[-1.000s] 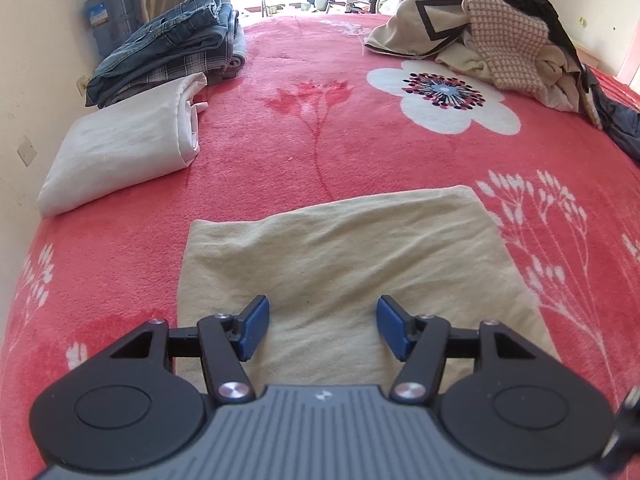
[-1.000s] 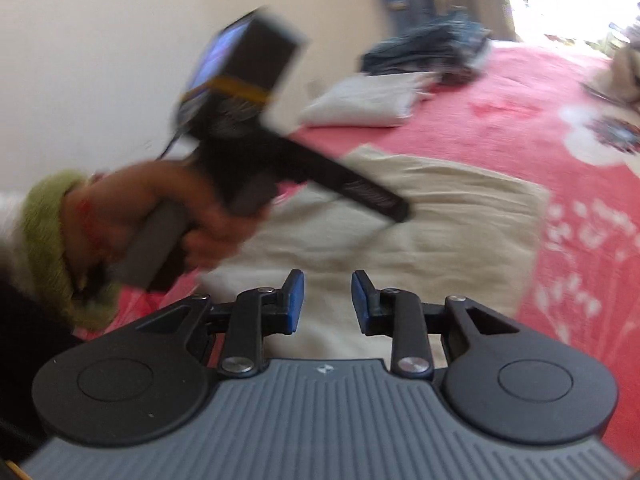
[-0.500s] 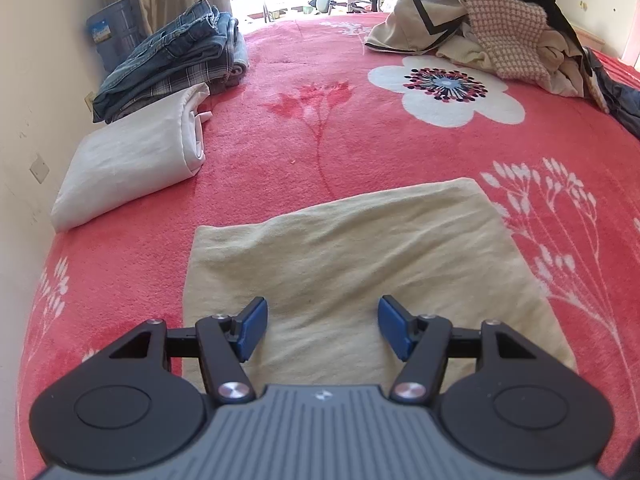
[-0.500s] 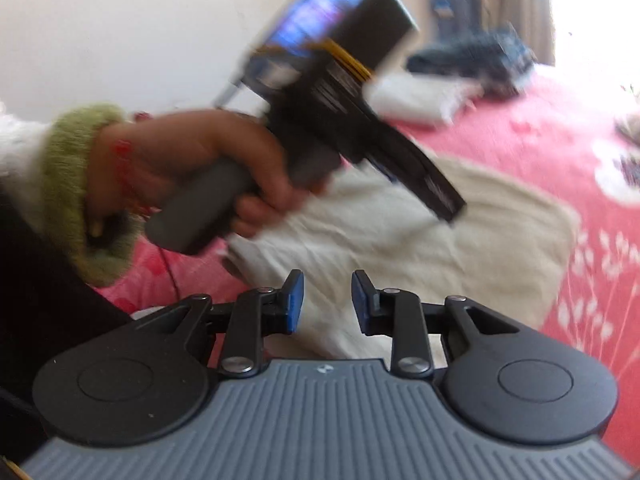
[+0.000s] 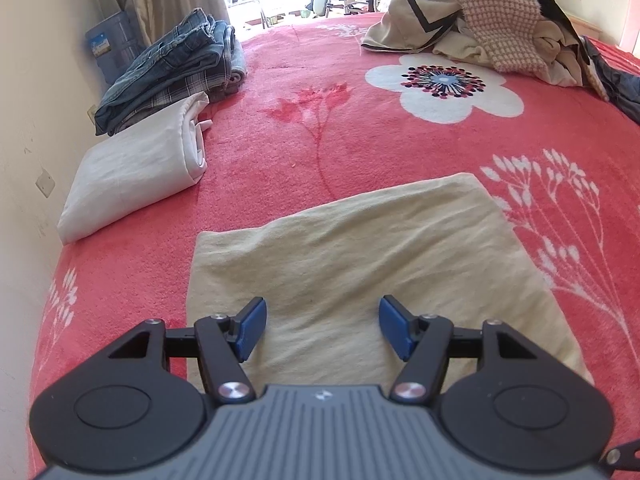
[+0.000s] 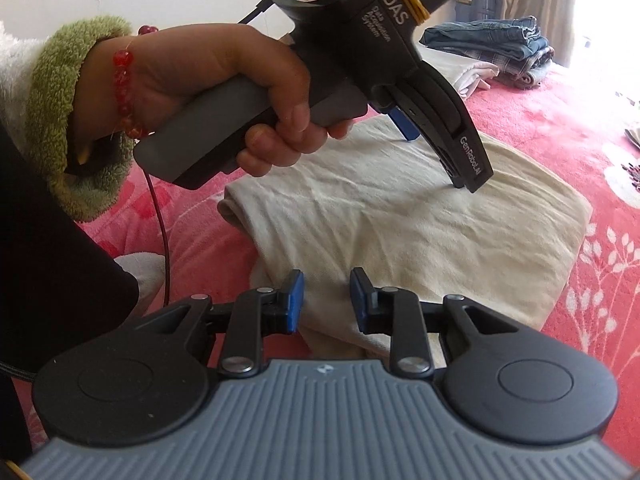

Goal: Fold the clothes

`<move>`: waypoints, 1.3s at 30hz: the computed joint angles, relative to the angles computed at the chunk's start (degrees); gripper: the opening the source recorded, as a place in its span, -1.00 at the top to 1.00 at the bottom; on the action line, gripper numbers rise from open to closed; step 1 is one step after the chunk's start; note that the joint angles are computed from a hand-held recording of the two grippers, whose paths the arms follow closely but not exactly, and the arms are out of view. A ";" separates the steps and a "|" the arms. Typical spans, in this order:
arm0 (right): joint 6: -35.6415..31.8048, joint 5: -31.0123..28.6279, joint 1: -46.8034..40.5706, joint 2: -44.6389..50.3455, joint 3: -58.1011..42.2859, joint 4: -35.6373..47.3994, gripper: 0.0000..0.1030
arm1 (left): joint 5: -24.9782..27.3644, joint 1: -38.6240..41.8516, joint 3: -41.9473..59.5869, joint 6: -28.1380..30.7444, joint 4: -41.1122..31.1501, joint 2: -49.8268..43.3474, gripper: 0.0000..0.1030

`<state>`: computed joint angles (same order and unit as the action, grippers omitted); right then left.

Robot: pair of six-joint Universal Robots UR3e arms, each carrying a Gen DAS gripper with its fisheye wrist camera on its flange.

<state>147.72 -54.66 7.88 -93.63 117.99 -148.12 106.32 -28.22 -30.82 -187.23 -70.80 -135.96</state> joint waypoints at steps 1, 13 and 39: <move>0.15 -0.05 0.10 0.12 -0.14 -0.03 0.53 | 0.18 -0.08 0.05 0.12 0.03 -0.05 -0.25; -0.04 0.56 -0.48 -0.13 -0.06 0.50 0.51 | 1.69 -0.75 -0.63 1.25 0.97 -0.04 -0.26; 0.91 0.45 0.07 0.03 0.19 -0.45 0.45 | 2.67 -1.13 -0.87 2.08 1.55 -0.19 -0.27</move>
